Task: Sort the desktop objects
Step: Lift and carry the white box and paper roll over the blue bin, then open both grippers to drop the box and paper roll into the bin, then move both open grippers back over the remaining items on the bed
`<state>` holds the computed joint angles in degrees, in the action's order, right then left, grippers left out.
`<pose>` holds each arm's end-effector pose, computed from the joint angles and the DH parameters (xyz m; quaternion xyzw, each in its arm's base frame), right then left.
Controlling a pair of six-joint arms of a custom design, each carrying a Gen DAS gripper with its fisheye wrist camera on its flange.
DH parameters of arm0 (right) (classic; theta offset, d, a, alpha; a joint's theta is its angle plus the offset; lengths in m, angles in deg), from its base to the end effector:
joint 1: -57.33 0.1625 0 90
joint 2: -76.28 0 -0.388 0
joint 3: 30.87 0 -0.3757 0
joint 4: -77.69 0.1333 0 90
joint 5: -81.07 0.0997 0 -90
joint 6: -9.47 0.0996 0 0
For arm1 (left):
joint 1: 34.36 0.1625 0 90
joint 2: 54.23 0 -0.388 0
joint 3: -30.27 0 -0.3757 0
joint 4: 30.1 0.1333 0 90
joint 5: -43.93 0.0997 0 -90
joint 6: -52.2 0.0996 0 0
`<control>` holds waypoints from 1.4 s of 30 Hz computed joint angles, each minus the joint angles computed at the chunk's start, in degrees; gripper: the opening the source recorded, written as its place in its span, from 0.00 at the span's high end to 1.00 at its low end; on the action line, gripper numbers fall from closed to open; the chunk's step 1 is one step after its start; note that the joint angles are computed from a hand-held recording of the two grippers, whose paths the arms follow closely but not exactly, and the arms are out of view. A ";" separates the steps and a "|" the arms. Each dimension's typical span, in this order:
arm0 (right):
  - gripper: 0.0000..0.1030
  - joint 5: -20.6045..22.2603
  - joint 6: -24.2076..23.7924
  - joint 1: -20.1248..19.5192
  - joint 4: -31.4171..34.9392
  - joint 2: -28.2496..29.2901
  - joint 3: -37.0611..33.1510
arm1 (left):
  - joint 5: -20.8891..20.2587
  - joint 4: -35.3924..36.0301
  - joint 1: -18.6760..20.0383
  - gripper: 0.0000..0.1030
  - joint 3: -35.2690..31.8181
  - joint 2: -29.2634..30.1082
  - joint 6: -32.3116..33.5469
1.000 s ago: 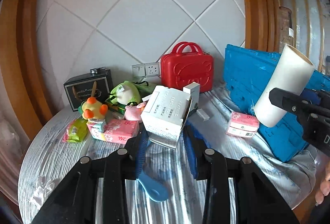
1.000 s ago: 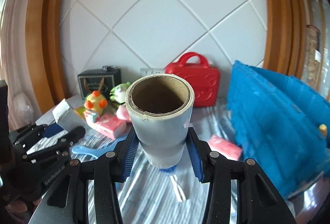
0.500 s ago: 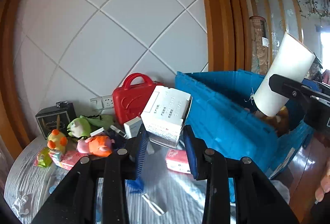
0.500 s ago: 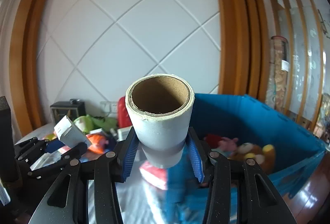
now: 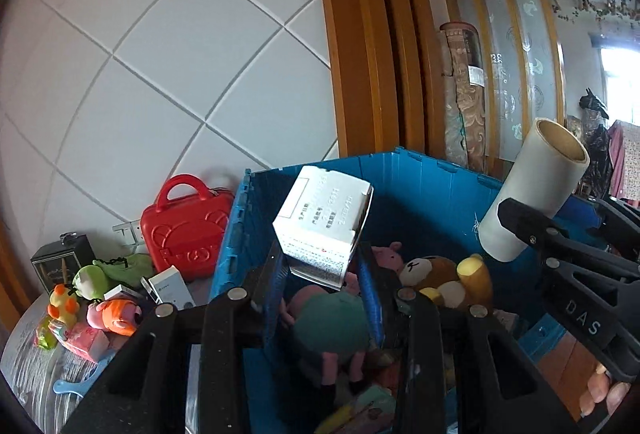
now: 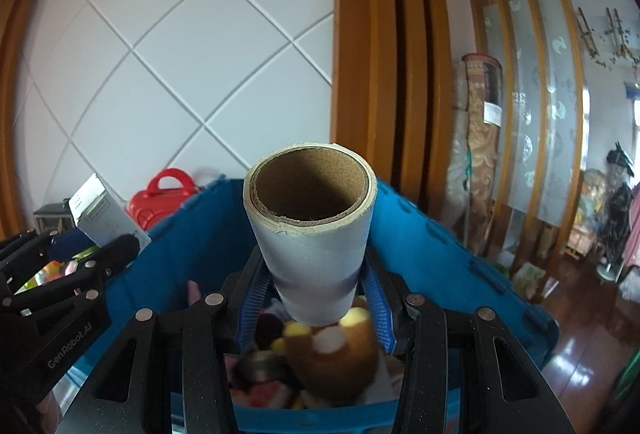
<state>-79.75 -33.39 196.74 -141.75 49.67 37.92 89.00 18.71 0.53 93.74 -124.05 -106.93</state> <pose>0.5288 -0.4014 0.1820 0.1483 -0.6970 0.5854 0.3866 -0.2870 -0.4484 0.4471 0.3992 0.7613 -0.4589 0.2246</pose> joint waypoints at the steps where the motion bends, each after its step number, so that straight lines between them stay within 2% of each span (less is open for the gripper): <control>1: 0.56 0.02 0.12 -0.48 -0.15 -0.76 1.11 | -0.34 0.33 -0.22 0.67 -0.10 0.80 -0.55; 5: 0.56 0.37 3.64 -1.99 1.80 -4.91 6.91 | -1.16 1.75 -0.65 0.67 -1.16 3.43 -2.30; 10: 0.56 1.34 6.27 -3.53 4.18 -7.64 10.29 | -1.82 1.57 -1.16 0.67 -1.51 5.13 -2.82; 19: 0.56 1.90 6.98 -4.55 5.20 -8.74 11.98 | -2.19 2.03 -1.07 0.67 -3.04 6.96 -3.40; 23: 0.55 1.83 5.05 -4.81 3.67 -8.33 11.00 | -2.70 3.73 -0.79 0.66 -4.43 8.03 -5.27; 25: 0.48 1.70 2.25 -4.62 1.27 -7.58 9.62 | -2.50 5.72 -0.57 0.61 -5.67 8.89 -6.66; 26: 0.44 1.74 1.72 -4.58 0.83 -7.41 9.26 | -2.43 5.88 -0.60 0.53 -5.64 8.82 -6.87; 27: 0.35 1.76 1.37 -4.55 0.47 -7.31 9.00 | -2.46 5.48 -0.71 0.48 -5.24 8.45 -6.60; 28: 0.28 1.83 1.16 -4.50 0.21 -7.26 8.89 | -2.58 4.58 -0.92 0.36 -4.56 7.86 -6.00; 29: 0.26 1.94 1.00 -4.40 -0.15 -7.18 8.84 | -2.81 3.63 -1.16 0.27 -3.83 7.29 -5.38; 32: 0.17 1.82 -0.25 -4.05 -1.66 -6.72 8.32 | -4.00 1.98 -1.65 0.25 -2.46 6.10 -4.27; 34: 0.04 1.76 -1.09 -3.78 -2.78 -6.50 7.90 | -3.70 2.84 -1.42 0.24 -2.84 5.89 -5.20; 35: 0.01 1.90 -1.54 -3.60 -3.60 -6.47 7.83 | -3.91 3.00 -1.40 0.24 -2.83 5.71 -5.43; 42: 0.00 1.84 -5.04 -2.32 -6.25 -5.15 5.54 | -4.50 2.74 -1.31 0.24 -1.85 2.99 -5.86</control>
<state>-77.91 -38.42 194.42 -148.01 44.52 43.46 84.50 21.44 -0.78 91.89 -121.07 -112.79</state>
